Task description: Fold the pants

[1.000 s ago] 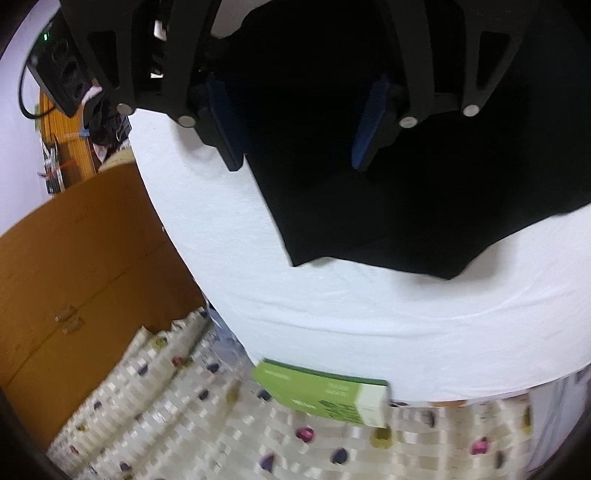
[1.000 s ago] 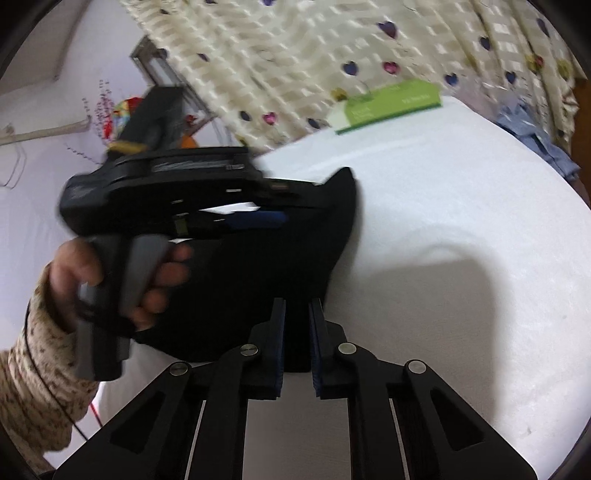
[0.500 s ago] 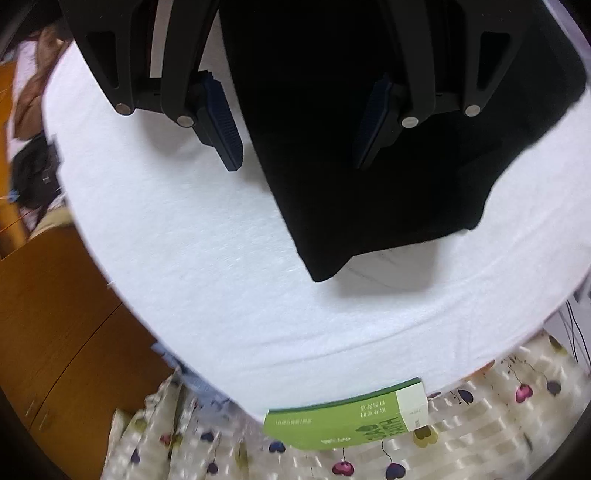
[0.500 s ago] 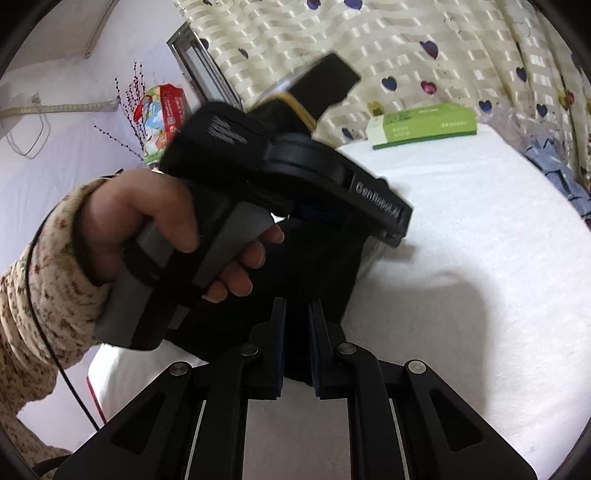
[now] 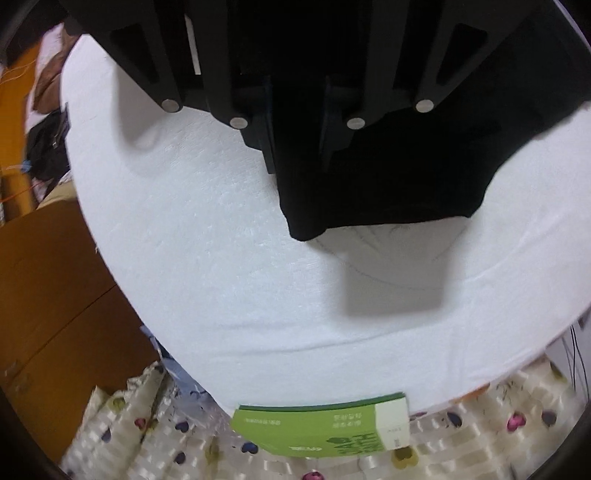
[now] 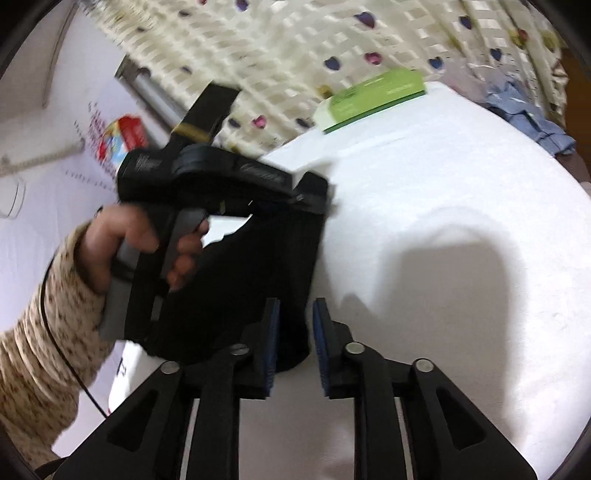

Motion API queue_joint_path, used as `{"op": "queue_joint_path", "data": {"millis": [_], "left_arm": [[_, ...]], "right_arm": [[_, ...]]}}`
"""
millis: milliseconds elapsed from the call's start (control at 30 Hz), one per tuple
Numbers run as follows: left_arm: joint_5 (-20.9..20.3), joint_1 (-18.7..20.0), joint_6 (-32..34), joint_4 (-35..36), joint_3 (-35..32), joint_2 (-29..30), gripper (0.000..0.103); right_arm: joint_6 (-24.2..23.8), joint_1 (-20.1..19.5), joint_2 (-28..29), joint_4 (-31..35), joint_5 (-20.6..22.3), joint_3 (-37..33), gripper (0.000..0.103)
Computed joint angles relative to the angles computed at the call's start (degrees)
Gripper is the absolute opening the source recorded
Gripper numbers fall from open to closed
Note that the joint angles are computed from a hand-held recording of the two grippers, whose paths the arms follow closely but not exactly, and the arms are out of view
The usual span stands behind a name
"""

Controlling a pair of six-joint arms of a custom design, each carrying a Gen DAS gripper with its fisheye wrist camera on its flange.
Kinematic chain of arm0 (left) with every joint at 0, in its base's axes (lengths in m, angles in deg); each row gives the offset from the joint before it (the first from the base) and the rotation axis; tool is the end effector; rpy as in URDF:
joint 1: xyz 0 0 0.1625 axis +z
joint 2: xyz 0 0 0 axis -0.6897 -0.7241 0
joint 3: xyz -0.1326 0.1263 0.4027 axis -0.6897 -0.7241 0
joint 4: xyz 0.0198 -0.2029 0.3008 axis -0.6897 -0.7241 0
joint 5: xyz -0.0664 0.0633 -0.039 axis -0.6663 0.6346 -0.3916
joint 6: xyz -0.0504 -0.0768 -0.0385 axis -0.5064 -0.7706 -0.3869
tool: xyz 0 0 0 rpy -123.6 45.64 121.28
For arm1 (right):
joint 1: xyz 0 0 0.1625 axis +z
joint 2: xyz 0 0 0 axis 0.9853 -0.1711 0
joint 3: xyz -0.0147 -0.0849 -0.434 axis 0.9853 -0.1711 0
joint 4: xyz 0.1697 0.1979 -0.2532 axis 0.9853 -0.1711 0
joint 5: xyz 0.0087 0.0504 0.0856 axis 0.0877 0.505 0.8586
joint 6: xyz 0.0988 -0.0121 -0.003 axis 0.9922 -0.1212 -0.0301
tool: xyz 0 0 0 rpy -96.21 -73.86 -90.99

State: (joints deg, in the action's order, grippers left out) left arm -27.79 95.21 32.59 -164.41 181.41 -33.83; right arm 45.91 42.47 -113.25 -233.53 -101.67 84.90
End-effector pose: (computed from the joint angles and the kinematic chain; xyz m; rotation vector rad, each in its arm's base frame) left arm -0.0407 -0.3631 0.3383 0.1933 2.5151 -0.3771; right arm 0.3254 -0.2878 0.0314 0.7446 -2.9647 0.6525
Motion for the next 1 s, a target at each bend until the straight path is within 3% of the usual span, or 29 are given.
{"op": "queue_joint_path", "data": {"millis": [33, 100, 167, 267, 367, 400, 600, 800, 1000], "left_arm": [[-0.78, 0.48, 0.46, -1.32, 0.31, -0.51, 0.019], [-1.71, 0.83, 0.43, -2.45, 0.6, -1.0, 0.019], [-1.72, 0.62, 0.41, -2.67, 0.94, -1.26, 0.019], [-1.77, 0.75, 1.0, -3.07, 1.03, -1.13, 0.019], [-2.13, 1.91, 2.88, -4.18, 0.71, -1.19, 0.019], [-2.39, 1.99, 3.13, -4.35, 0.76, -1.44, 0.019], [-4.14, 3.51, 5.7, -6.33, 0.57, -2.27, 0.018], [-5.16, 3.81, 7.07, -7.95, 0.58, -3.34, 0.016], [-6.67, 2.76, 8.41, -5.81, -0.88, -8.87, 0.016]], "right_arm": [[-0.18, 0.6, 0.28, -0.92, -0.99, -0.25, 0.041], [-0.63, 1.87, 1.01, -1.41, -2.28, -1.45, 0.053], [-0.87, 1.79, 1.59, 0.82, -1.08, -3.04, 0.053], [0.88, 2.54, 1.88, 9.58, -3.01, -6.49, 0.053], [1.77, 3.4, 3.07, 11.5, -4.63, -7.07, 0.053], [2.0, 3.48, 3.2, 10.99, -5.0, -6.57, 0.053], [2.26, 6.95, 4.2, 10.68, -10.41, -6.24, 0.018], [0.72, 10.99, 3.32, 10.7, -12.33, -7.18, 0.014], [-3.37, 15.18, 3.6, 10.87, -10.98, -9.9, 0.013]]}}
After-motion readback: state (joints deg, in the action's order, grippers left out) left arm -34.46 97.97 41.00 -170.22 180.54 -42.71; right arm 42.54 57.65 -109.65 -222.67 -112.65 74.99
